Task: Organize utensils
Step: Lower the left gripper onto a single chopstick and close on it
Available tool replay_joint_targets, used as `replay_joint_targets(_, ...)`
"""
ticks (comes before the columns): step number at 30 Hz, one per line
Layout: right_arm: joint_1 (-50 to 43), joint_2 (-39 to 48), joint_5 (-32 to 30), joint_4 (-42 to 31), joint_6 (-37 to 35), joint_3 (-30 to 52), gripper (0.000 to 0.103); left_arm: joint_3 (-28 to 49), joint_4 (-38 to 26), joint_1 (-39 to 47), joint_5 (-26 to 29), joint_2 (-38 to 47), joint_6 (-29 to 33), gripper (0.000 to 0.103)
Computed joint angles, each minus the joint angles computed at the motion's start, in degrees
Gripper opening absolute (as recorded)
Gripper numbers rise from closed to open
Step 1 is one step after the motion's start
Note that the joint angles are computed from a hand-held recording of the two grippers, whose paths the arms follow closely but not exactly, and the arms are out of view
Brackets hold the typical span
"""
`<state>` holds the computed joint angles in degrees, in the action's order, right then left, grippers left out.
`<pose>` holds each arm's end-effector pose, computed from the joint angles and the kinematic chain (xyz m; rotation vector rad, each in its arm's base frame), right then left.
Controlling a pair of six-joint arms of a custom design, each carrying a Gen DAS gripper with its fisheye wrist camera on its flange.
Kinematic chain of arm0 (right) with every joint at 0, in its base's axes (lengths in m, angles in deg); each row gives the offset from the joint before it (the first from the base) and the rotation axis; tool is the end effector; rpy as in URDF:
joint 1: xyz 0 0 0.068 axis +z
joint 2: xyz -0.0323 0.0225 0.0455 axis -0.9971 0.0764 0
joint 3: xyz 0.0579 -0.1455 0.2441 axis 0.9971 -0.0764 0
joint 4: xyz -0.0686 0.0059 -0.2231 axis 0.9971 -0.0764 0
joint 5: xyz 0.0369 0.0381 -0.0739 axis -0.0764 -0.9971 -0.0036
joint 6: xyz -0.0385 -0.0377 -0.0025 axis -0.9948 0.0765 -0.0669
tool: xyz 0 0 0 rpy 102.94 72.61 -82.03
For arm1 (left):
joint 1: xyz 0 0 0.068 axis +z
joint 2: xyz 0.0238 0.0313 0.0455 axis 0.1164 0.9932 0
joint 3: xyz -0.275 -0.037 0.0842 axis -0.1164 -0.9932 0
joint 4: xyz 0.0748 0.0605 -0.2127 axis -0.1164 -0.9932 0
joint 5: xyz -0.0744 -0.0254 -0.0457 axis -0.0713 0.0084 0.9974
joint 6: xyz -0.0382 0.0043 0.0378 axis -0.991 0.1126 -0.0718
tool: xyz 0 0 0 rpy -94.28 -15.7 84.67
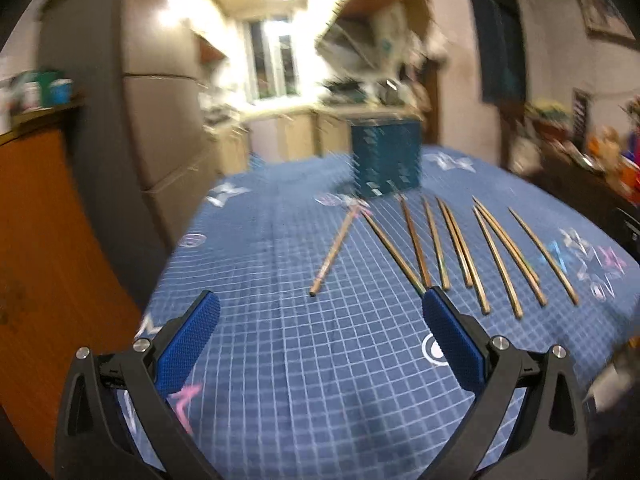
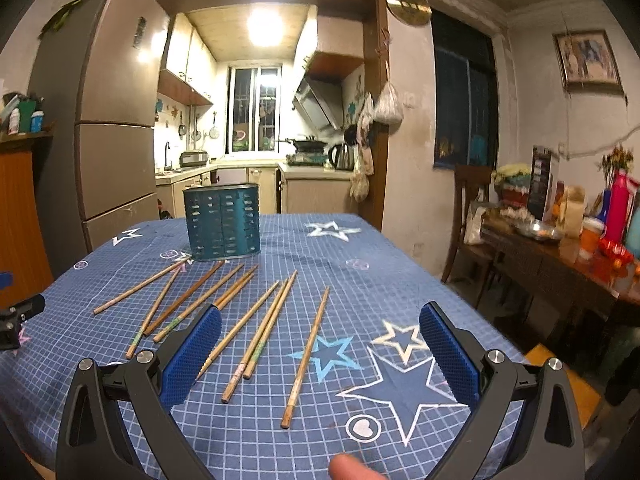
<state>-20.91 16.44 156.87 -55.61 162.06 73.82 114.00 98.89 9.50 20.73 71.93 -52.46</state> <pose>0.0924 0.1171 0.1819 0.4301 1.8680 -0.2742 0.2974 0.0018 0.2209 0.5530 2.0659 -0.1476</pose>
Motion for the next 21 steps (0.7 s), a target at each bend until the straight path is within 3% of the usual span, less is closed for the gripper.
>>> replay_joint_targets(3, -5.54, -5.81, -3.08, 15.75, -14.56, -5.42, 0.099, 11.01, -10.90, -2.52, 0.73, 7.62, 8.45, 0.084)
replay_joint_targets(5, -7.73, -7.60, -4.66, 22.04, -19.93, -7.62, 0.099, 17.18, -16.46, -4.26, 0.10, 12.87, 12.14, 0.077)
replay_joint_targets(10, -9.80, -9.35, -6.79, 27.09, -25.41, -9.54, 0.099, 33.29, -30.68, -5.49, 0.86, 26.40, 15.97, 0.056)
replay_joint_targets(12, -10.13, -9.53, -7.86, 29.04, -27.19, -10.42, 0.099, 37.82, -34.07, -5.39, 0.45, 29.94, 15.93, 0.045)
replay_joint_targets(16, -9.37, -8.89, -8.83, 32.57, -29.33, -11.32, 0.099, 42.89, -36.28, -5.20, -0.01, 33.67, 15.87, 0.045)
replay_joint_targets(21, -9.49, -5.94, -12.17, 39.15, -34.05, -11.91, 0.099, 43.83, -35.91, -5.16, -0.09, 34.13, 18.23, 0.045)
